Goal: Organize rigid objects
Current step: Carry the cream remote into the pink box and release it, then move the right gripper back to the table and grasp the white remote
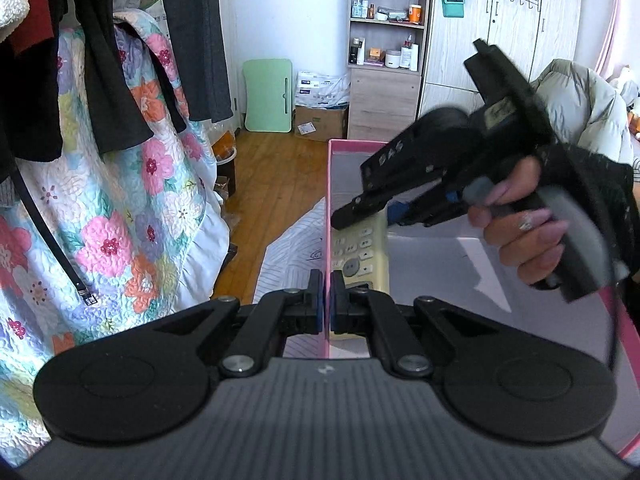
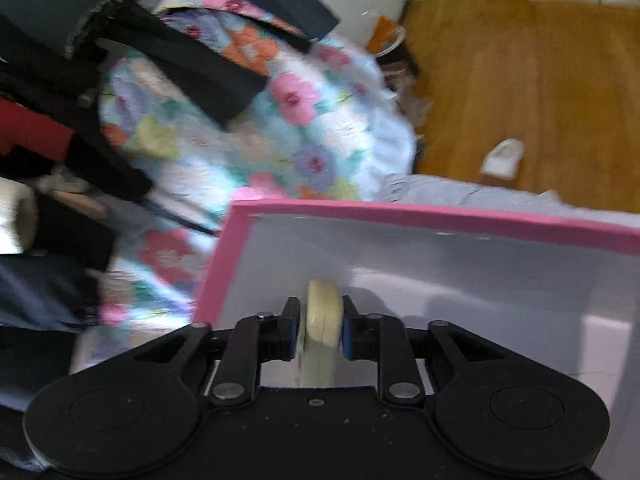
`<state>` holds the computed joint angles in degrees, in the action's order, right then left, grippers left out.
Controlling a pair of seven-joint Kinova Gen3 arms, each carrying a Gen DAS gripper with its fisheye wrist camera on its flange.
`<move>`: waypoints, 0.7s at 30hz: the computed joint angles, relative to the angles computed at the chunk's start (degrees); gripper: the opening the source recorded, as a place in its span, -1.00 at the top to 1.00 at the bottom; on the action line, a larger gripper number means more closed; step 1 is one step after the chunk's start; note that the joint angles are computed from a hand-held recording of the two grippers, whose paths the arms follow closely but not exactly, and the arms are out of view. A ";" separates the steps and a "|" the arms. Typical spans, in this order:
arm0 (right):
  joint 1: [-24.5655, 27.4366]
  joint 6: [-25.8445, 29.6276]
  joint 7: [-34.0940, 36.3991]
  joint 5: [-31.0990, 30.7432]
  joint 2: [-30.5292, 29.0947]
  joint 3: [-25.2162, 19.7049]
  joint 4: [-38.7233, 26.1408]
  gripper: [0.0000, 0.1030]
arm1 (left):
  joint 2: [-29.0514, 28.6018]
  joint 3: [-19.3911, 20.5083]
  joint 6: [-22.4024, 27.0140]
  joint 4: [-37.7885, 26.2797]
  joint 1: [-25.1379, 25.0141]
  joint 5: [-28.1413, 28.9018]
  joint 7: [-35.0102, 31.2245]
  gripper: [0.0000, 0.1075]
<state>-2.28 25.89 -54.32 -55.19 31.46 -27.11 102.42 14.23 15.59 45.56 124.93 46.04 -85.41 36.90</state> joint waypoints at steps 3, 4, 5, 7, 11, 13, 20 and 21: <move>-7.96 -6.18 -6.77 6.99 -3.59 6.22 1.81 -0.24 | -0.04 -0.01 -0.33 0.08 -0.04 -0.38 0.79 0.96; -10.08 -6.76 -9.10 8.77 -4.11 8.31 1.97 -0.24 | 0.03 0.06 -0.16 0.06 0.05 -0.39 0.84 0.96; -11.14 -6.41 -11.31 9.65 -4.60 9.70 2.12 -0.24 | 0.17 0.14 0.16 -0.16 0.18 -0.10 0.51 0.96; -10.16 -4.55 -12.94 10.72 -6.02 9.30 2.49 -0.24 | -0.33 0.01 -0.32 0.22 -0.15 -0.15 0.37 0.96; -1.01 -4.36 -6.18 8.48 -11.20 0.53 7.14 -0.24 | -0.48 0.12 -0.36 0.24 -0.38 -0.02 0.07 0.96; 1.04 -1.43 -4.12 8.58 -15.50 0.04 9.36 -0.24 | -0.43 0.15 -0.29 0.20 -0.35 0.02 0.01 0.96; 6.09 14.19 5.78 6.00 -33.45 9.88 17.65 -0.24 | -0.02 0.07 0.16 -0.42 -0.14 0.56 -1.30 0.96; 6.80 16.14 7.92 5.37 -36.00 12.18 19.02 -0.24 | 0.02 0.01 0.18 -0.49 -0.11 0.59 -1.49 0.96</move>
